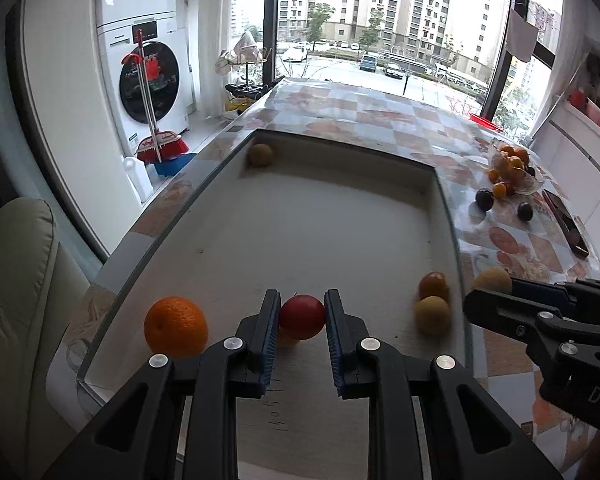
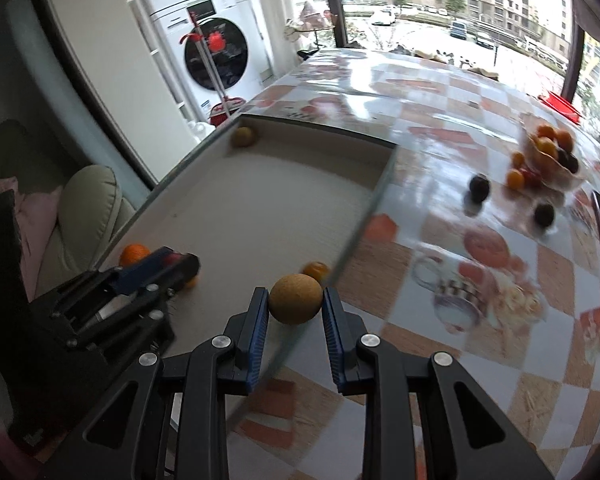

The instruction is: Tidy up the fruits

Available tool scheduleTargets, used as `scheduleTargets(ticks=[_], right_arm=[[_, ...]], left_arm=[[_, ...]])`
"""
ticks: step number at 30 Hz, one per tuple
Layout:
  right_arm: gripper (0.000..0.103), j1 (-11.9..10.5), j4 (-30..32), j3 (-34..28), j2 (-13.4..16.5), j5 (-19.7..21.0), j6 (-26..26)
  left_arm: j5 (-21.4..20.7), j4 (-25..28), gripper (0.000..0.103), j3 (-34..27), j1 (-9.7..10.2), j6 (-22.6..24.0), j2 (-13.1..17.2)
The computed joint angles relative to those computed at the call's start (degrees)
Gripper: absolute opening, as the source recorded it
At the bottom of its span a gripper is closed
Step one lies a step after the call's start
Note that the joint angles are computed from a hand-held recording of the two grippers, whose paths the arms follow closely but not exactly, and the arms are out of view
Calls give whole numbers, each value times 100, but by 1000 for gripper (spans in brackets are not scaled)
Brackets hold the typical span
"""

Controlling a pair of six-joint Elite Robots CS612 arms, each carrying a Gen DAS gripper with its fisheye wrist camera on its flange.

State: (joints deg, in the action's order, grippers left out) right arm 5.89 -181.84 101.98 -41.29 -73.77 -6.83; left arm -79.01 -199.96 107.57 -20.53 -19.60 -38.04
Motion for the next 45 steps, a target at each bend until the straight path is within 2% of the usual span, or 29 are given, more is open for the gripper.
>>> scheduleTargets(ticks=[5, 14, 16, 18, 19, 20, 21, 22, 23, 25, 28, 30, 31, 38, 45], right_arm=[[29, 102, 150, -132, 66, -31, -100], [31, 112, 520, -322, 155, 85, -107], [36, 121, 530, -327, 149, 54, -110], [50, 116, 504, -331, 142, 1, -83], [52, 115, 478, -321, 134, -20, -55], [54, 106, 450, -314, 129, -28, -26], [65, 64, 404, -295, 121, 101, 40], [71, 50, 332, -284, 117, 73, 130], [82, 36, 256, -271, 114, 45, 192], [85, -12, 154, -228, 98, 132, 266], [89, -63, 54, -159, 72, 31, 327], [101, -103, -97, -84, 66, -158, 357], [103, -134, -157, -46, 65, -241, 384], [103, -503, -512, 280, 22, -484, 872], [103, -937, -394, 564, 8, -1087, 1386]], left_arm=[[-13, -90, 24, 4, 30, 16, 18], [137, -86, 25, -21, 26, -64, 41], [199, 40, 25, -37, 32, -152, 35], [194, 205, 25, -58, 57, -247, 25], [174, 282, 38, -63, 76, -307, 20], [203, 285, 60, -55, 82, -370, 21], [310, 120, 73, -20, 64, -361, 34], [553, -45, 89, 29, 15, -353, 36], [698, -176, 93, 60, -14, -363, 43], [625, -243, 102, 78, -6, -344, 31], [601, -192, 102, 87, -29, -369, -7], [546, -197, 102, 102, -59, -330, -37], [506, -201, 102, 105, -74, -310, -50], [316, -220, 102, 129, -326, 156, -133], [-26, -200, 102, 68, -639, 710, -179]])
